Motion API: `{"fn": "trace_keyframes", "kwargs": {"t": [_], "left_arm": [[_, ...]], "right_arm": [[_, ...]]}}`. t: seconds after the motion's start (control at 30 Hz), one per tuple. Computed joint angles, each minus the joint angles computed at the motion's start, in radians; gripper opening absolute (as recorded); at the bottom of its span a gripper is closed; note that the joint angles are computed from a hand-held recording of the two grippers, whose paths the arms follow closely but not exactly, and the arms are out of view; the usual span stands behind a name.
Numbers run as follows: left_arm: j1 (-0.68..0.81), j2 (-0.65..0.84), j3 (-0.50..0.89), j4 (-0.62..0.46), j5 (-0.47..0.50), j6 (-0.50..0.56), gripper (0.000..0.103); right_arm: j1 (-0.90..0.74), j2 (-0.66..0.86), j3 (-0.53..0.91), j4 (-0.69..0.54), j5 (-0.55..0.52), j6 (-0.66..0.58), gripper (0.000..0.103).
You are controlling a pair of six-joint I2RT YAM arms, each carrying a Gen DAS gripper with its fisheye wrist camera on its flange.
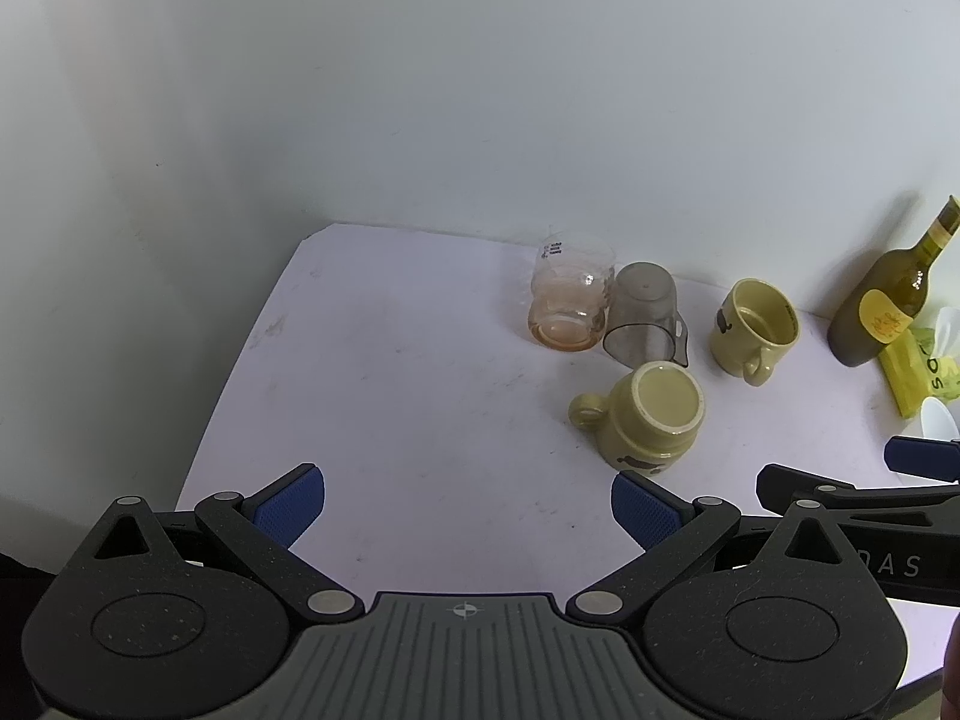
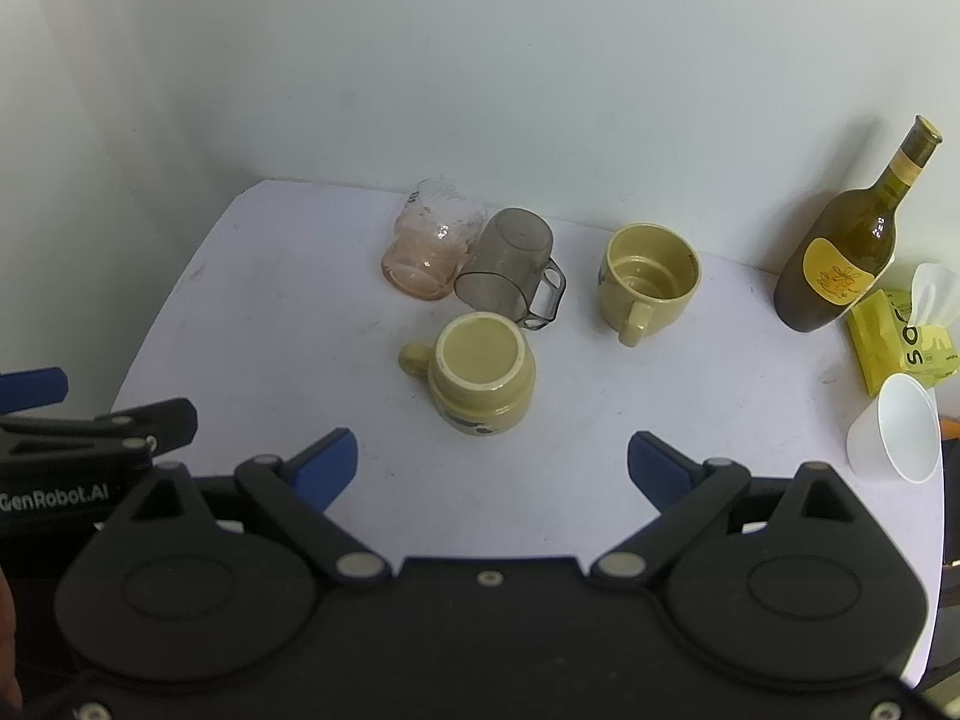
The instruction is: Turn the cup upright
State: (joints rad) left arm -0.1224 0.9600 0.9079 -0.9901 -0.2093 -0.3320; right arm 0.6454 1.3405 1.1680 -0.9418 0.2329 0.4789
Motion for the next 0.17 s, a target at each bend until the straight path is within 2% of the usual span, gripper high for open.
{"fn": "trace_keyframes", "kwargs": {"t": [0.17], "left_arm": [[-0.007,0.004,0.003,-0.002,-0.011,-0.008,0.103]], "right_arm": [[0.005,0.001,0.001,-0.001,0.002,0.006,0.097]]}}
